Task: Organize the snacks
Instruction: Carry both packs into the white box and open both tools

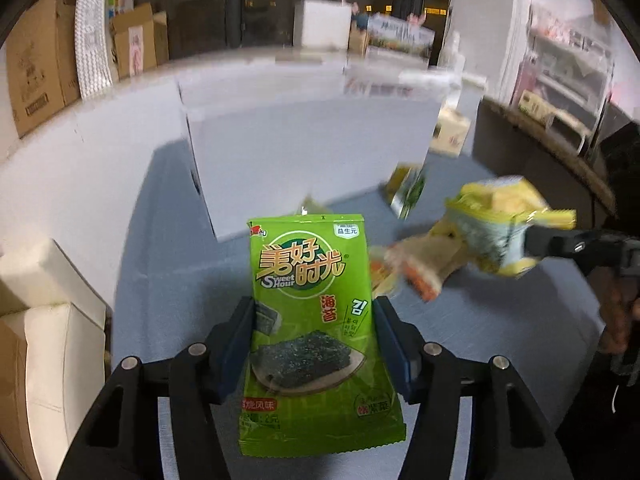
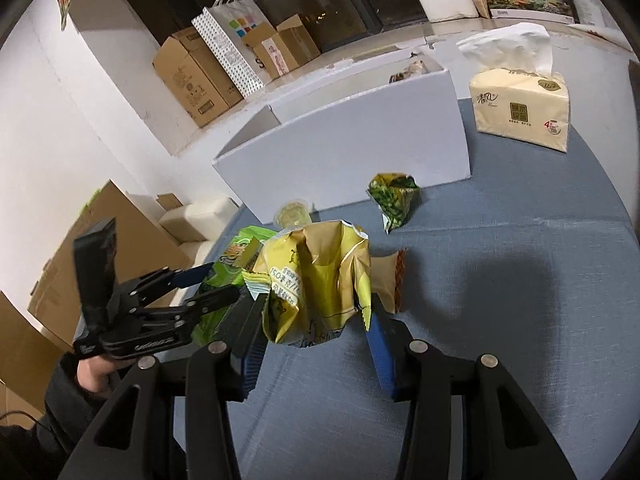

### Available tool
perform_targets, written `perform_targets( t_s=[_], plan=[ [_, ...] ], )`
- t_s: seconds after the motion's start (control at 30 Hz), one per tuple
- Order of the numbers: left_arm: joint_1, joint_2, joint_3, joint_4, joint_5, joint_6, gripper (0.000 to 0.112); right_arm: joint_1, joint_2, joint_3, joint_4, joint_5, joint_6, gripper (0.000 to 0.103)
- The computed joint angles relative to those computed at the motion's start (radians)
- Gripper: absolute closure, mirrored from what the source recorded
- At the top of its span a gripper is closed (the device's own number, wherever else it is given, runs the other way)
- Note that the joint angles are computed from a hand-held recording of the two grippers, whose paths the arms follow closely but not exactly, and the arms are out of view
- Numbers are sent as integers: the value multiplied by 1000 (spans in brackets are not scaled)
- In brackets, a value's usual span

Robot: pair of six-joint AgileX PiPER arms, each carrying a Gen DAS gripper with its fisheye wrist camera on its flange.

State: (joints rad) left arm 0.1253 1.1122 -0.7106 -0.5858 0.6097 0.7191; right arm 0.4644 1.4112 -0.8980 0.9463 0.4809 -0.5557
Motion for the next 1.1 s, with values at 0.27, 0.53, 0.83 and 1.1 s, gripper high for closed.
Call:
perform_targets(
  t_s=[0.27, 0.53, 0.83, 1.1],
  plan=[
    [43, -43, -142, -66, 67, 10, 48, -26, -24, -94, -34, 39, 31, 53],
    [-1, 156, -404, -28, 40, -111, 48, -33, 60, -340, -168, 69, 167, 53],
    [-78, 430, -739, 220, 25, -393, 48, -23, 387, -885, -482, 227, 453, 53],
    [-124, 648, -986, 425, 85, -643, 21, -36, 702, -1384, -645, 428, 642, 25]
  ],
)
